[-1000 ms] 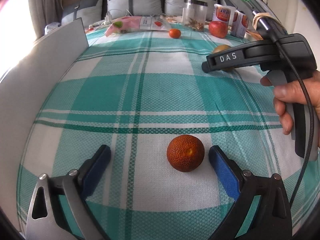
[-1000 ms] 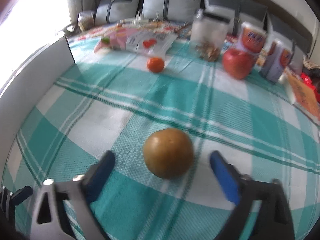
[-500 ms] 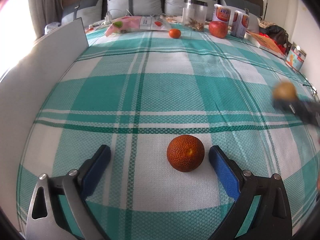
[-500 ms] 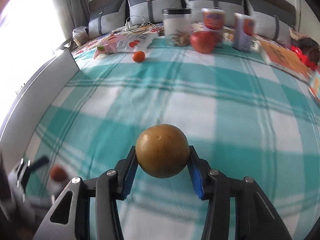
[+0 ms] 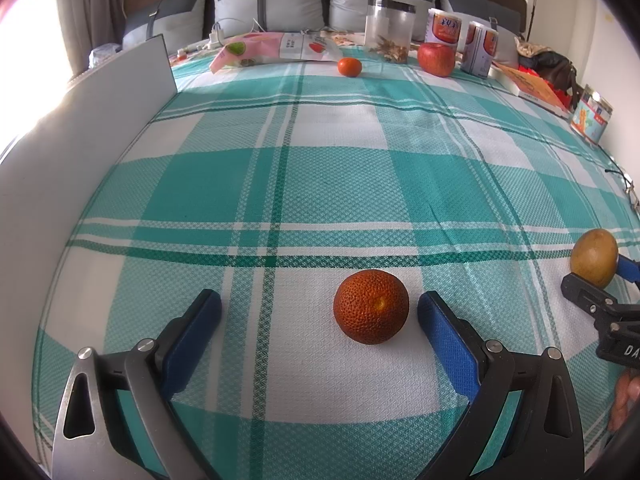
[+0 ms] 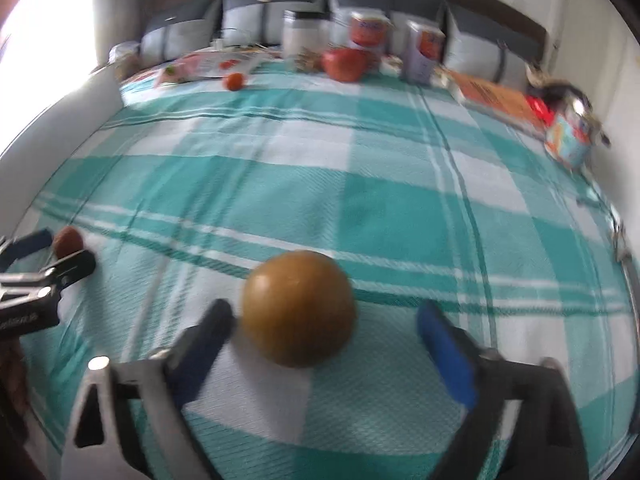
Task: Organize fruits
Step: 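Lower the kiwi onto the sheet and open the right tool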
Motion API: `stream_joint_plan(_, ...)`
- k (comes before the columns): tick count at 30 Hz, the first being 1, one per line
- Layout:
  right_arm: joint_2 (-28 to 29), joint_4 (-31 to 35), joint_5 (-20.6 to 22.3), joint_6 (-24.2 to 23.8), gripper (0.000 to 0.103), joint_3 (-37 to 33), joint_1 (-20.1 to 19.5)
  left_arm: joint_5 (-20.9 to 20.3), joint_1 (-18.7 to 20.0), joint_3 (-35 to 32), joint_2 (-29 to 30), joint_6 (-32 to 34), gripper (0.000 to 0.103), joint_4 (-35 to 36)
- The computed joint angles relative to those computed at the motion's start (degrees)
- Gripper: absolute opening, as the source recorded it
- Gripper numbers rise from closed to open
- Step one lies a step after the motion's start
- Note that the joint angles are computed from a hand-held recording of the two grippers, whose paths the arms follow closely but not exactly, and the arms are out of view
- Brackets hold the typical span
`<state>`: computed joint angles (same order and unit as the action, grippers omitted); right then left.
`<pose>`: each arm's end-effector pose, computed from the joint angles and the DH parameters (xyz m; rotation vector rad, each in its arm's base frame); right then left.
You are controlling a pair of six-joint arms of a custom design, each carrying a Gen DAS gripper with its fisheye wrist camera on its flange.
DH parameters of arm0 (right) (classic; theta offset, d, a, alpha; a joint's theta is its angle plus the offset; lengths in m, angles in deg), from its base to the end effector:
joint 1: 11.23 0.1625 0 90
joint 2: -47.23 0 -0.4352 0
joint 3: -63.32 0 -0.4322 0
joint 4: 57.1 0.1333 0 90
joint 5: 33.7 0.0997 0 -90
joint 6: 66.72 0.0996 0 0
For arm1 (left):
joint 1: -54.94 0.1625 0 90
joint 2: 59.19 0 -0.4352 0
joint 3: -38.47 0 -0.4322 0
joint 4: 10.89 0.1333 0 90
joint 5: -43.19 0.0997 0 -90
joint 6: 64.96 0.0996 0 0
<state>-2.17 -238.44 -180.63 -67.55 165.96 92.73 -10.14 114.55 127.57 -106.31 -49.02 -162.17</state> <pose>0.2061 -0.6225 0.1654 -0.1189 -2.1208 0.8456 -0.2070 -0.7341 0.1499 0.8538 2.3534 -0.5258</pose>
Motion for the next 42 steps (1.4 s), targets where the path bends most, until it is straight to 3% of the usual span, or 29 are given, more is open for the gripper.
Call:
stream_joint_plan(31,0.4,0.8,-0.5,0.2,0.103,-0.5,0.1,-0.1,0.1,-0.1,0.0,0.0,0.100,0.1)
stream_joint_plan(34,0.3,0.8,-0.4,0.2,0.103,-0.4,0.1,-1.8,0.4,-0.4,-0.4,0.1,0.099,1.3)
stream_joint_plan(38,0.4,0.8,-0.5,0.2,0.103,-0.5,0.1,-7.8,1.4,-1.2,-1.9,0.7,0.097,5.6)
stream_joint_plan(41,0.3,0.8,-0.5,0.2,0.103,-0.4,0.1,-7.4,0.6,-0.8,-1.6,2.2,0.095,4.4)
stream_joint_plan(42,0.3,0.7,-0.4,0.2,0.103,-0.4,0.1,-6.9,0.2,-0.4,-1.4,3.1,0.087,2.6)
